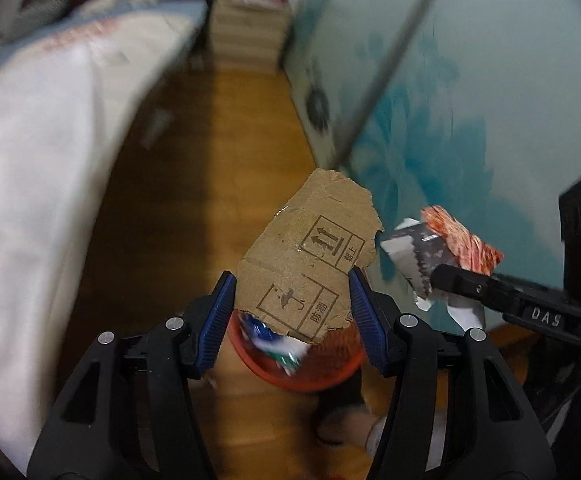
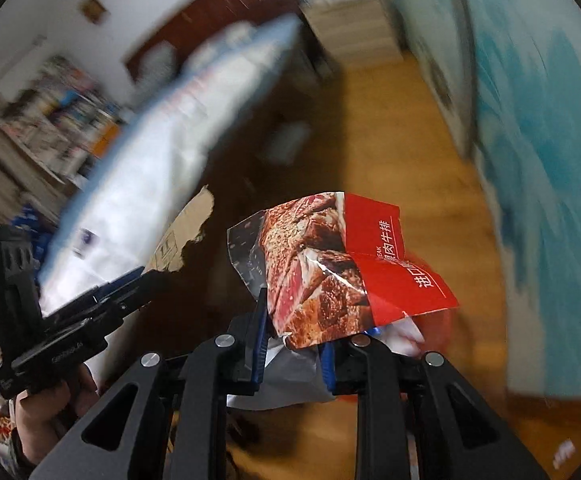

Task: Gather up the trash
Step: 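Carry the red wrapper and cardboard over the red basket while opening both grippers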

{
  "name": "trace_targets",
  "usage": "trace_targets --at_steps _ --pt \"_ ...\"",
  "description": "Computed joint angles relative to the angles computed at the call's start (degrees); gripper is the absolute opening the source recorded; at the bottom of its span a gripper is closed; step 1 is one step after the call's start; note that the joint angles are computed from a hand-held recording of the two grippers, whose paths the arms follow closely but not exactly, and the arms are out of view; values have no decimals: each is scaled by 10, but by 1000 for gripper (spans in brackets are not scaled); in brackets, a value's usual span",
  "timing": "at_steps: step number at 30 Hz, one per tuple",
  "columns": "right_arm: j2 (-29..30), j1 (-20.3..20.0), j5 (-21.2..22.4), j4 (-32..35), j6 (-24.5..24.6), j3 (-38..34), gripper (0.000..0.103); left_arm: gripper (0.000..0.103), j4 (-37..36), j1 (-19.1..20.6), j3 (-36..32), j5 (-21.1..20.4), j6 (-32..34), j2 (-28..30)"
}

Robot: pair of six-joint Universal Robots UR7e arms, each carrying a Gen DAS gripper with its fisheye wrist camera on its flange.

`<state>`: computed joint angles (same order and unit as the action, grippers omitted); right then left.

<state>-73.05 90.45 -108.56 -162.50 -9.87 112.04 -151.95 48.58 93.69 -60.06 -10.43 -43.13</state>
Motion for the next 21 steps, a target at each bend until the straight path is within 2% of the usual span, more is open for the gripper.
trace_targets --at_steps 2,6,8,11,13,15,18,21 --pt "11 -27 -10 52 24 -24 25 58 36 8 -25 -13 -4 36" --pt "53 -56 2 117 49 -76 25 58 91 26 -75 -13 -8 94" --pt "75 -60 -22 120 40 -96 26 58 104 32 -92 -18 -7 110" --pt "81 -74 -4 118 40 -104 30 59 130 38 -114 -21 -7 127" --pt "87 -73 -11 119 31 -105 44 60 147 38 -126 -21 -3 134" --pt "86 -75 -10 113 22 -101 47 62 146 36 -118 -20 -3 130" --pt "89 -76 -6 110 19 -108 54 70 150 34 -129 -19 -5 136" --pt "86 -73 -8 102 13 -109 55 72 148 31 -122 -14 -12 130"
